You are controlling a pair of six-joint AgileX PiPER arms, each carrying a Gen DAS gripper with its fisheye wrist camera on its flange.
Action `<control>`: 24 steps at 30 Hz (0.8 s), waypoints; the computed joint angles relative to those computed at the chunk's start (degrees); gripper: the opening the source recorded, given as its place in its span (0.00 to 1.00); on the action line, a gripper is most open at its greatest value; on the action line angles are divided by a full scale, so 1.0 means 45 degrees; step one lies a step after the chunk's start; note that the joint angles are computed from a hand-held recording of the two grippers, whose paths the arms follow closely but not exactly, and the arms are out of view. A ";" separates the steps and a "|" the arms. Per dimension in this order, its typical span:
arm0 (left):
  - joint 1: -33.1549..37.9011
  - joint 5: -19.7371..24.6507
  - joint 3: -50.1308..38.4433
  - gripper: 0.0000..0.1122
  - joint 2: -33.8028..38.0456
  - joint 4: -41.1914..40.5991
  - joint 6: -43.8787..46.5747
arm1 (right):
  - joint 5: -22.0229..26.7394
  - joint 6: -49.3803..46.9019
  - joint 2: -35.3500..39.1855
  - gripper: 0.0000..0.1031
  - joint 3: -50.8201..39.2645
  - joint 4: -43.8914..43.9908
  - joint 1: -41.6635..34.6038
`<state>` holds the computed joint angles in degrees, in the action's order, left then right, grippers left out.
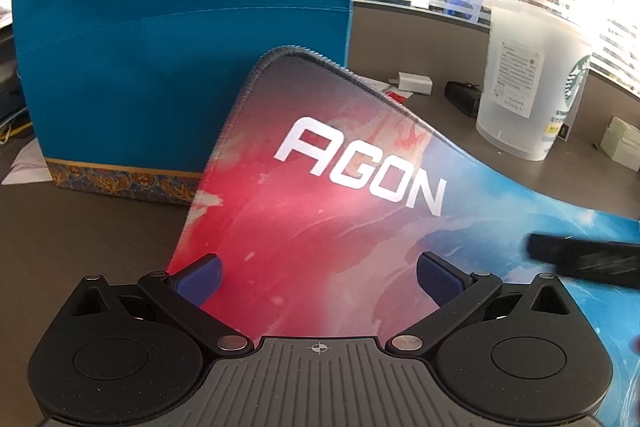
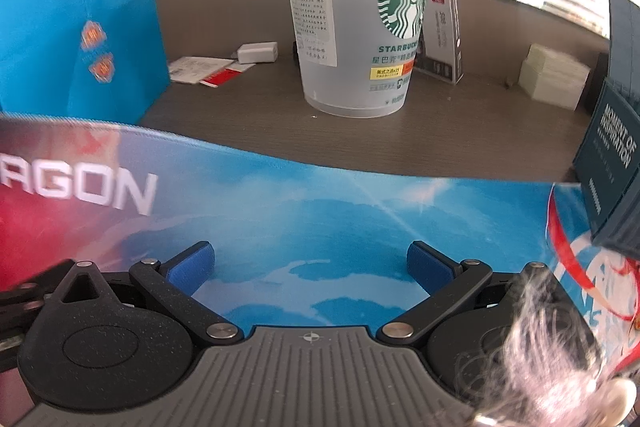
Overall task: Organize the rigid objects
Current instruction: 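Move the right tool over the pile of small items, then grasp the white lighter with the right gripper and lift it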
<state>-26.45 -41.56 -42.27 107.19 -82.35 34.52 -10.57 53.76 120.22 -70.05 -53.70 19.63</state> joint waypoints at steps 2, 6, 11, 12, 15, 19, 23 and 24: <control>0.0122 0.0240 0.0081 0.92 -0.0084 0.0128 -0.0166 | -0.1831 0.1019 -0.1262 1.00 0.1267 -0.1545 -0.1202; 0.0049 0.0249 -0.0069 0.92 0.0008 -0.0066 0.0228 | -0.5033 -0.1207 -0.3543 1.00 0.3742 -0.1714 -0.4066; -0.0059 0.0234 -0.0256 0.92 0.0105 -0.0376 0.0767 | -0.9496 0.0788 -0.3873 1.00 0.4124 -0.6356 -0.9067; -0.0041 0.0263 -0.0257 0.92 0.0111 -0.0384 0.0771 | -0.9621 0.0940 -0.3945 1.00 0.4162 -0.7007 -0.9652; -0.0057 0.0223 -0.0291 0.92 0.0138 -0.0488 0.0856 | -0.9242 0.0048 -0.4362 1.00 0.5078 -0.7786 -1.0770; -0.0120 0.0160 -0.0389 0.92 0.0205 -0.0664 0.1030 | -0.9215 -0.2402 -0.4429 1.00 0.6778 -0.7481 -1.1565; -0.0122 0.0149 -0.0385 0.92 0.0202 -0.0705 0.1073 | -0.9579 -0.3922 -0.4216 1.00 0.7873 -0.6809 -1.1923; -0.0120 0.0150 -0.0370 0.92 0.0193 -0.0694 0.1065 | -0.9531 -0.3980 -0.4182 1.00 0.8020 -0.6629 -1.1754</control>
<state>-26.99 -40.89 -43.93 108.06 -85.47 39.31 -53.46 35.85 101.40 -33.96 -83.54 -33.27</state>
